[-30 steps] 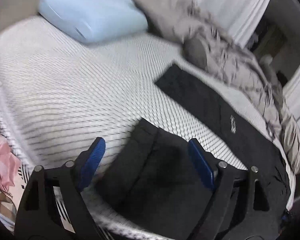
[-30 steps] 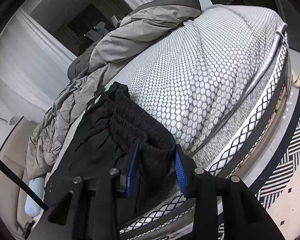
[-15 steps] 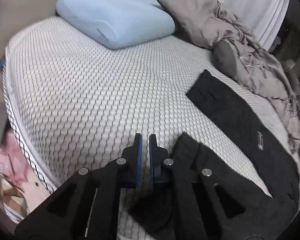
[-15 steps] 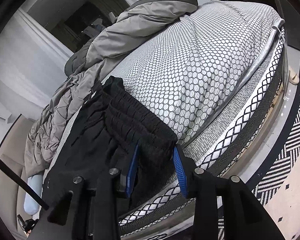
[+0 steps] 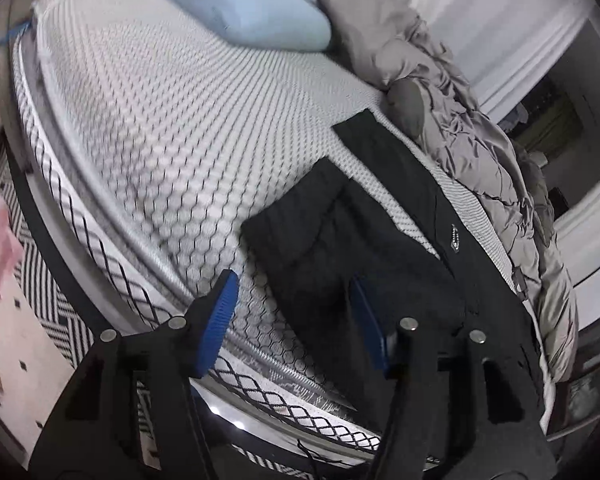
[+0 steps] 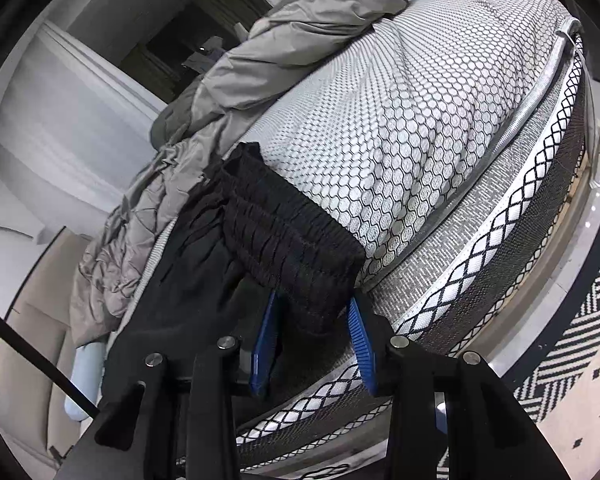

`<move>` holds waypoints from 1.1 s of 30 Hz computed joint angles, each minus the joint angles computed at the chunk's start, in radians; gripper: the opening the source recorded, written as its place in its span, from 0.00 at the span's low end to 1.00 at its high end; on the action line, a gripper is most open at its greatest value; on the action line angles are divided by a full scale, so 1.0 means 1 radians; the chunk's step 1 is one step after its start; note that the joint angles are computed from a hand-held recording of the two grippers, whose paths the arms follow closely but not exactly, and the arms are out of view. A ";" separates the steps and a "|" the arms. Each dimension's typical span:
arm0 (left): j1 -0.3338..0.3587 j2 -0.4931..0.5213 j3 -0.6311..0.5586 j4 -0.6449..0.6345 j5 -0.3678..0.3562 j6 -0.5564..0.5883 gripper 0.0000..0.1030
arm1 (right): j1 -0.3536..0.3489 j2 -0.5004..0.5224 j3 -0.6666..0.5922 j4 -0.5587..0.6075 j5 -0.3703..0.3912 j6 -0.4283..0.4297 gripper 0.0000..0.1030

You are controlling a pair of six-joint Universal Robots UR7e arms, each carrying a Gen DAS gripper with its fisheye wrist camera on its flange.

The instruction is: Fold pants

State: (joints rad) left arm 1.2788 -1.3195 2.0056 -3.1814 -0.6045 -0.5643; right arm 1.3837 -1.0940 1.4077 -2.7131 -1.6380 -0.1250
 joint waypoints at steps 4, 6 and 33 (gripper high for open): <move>0.081 0.100 -0.099 -0.009 -0.079 0.042 0.31 | -0.012 -0.018 0.019 -0.009 0.051 -0.012 0.35; 0.068 0.128 -0.118 -0.039 -0.011 0.040 0.21 | -0.020 -0.024 0.026 -0.005 0.076 -0.007 0.35; 0.072 0.120 -0.121 -0.071 -0.021 0.117 0.09 | -0.104 0.023 -0.026 0.006 0.332 0.000 0.43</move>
